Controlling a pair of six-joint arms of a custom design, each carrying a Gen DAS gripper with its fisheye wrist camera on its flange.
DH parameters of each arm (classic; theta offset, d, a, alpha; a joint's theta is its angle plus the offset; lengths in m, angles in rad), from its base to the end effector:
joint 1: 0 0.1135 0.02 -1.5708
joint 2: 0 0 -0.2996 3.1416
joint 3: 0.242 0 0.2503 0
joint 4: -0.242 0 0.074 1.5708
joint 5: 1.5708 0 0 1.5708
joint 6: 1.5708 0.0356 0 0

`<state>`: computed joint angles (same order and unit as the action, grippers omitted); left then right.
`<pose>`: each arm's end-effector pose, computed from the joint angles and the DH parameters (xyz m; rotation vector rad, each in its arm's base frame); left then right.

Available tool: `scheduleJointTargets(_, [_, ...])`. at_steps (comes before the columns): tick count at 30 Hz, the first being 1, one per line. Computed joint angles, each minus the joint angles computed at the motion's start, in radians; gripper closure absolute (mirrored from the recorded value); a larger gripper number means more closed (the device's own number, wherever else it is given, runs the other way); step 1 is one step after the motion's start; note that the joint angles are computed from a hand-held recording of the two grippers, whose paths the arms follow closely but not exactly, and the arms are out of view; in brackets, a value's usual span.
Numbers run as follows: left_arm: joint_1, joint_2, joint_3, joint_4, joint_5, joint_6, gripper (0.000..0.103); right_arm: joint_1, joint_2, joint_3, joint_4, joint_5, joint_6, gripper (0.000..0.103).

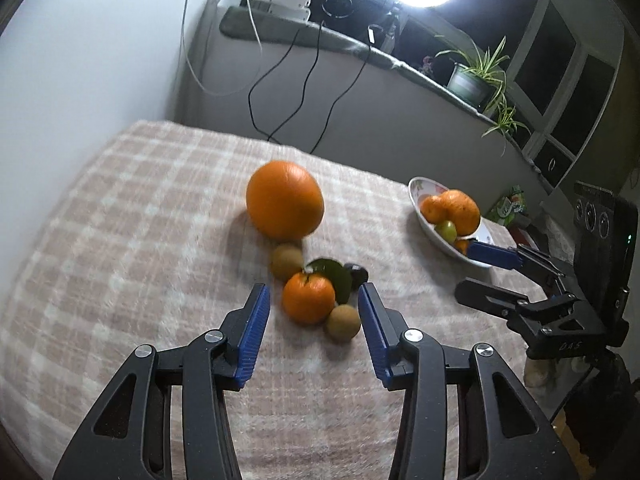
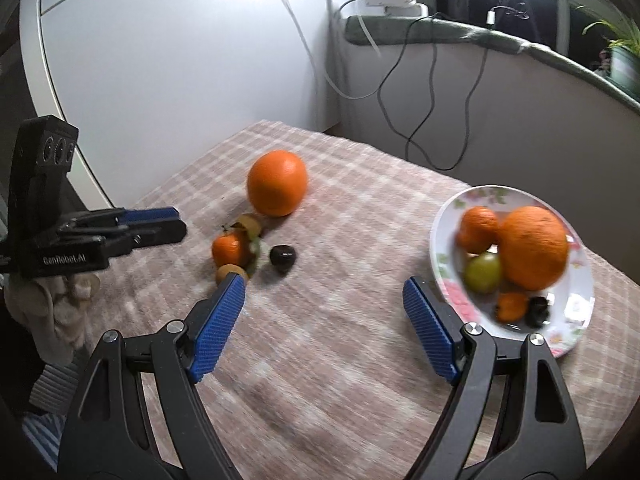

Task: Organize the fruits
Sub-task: 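Move the left gripper to the leafy tangerine while the right gripper approaches the dark plum, then close the left gripper on the leafy tangerine while the right gripper grasps the dark plum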

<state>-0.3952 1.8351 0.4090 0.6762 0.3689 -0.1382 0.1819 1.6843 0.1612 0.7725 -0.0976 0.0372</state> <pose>0.2453 -0.1162 0.0978 0.4910 2.3090 -0.6933 0.2014 0.0406 0.0967 -0.2175 2.3174 0.2236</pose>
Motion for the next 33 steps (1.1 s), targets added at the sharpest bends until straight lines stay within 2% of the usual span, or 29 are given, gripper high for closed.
scheduleJointTargets(9, [-0.007, 0.067, 0.034, 0.005, 0.035, -0.024, 0.06, 0.006, 0.171, 0.106, 0.017, -0.072, 0.028, 0.044])
scheduleJointTargets(12, [-0.007, 0.083, 0.041, 0.009, 0.041, -0.029, 0.06, 0.016, 0.212, 0.143, 0.003, -0.076, 0.029, 0.049])
scheduleJointTargets(26, [-0.004, 0.149, 0.105, -0.024, 0.04, -0.029, 0.06, 0.027, 0.329, 0.254, -0.05, -0.079, 0.013, 0.061])
scheduleJointTargets(33, [0.0, 0.176, 0.146, -0.062, 0.051, -0.028, 0.06, 0.03, 0.354, 0.289, -0.079, -0.086, -0.003, 0.062])
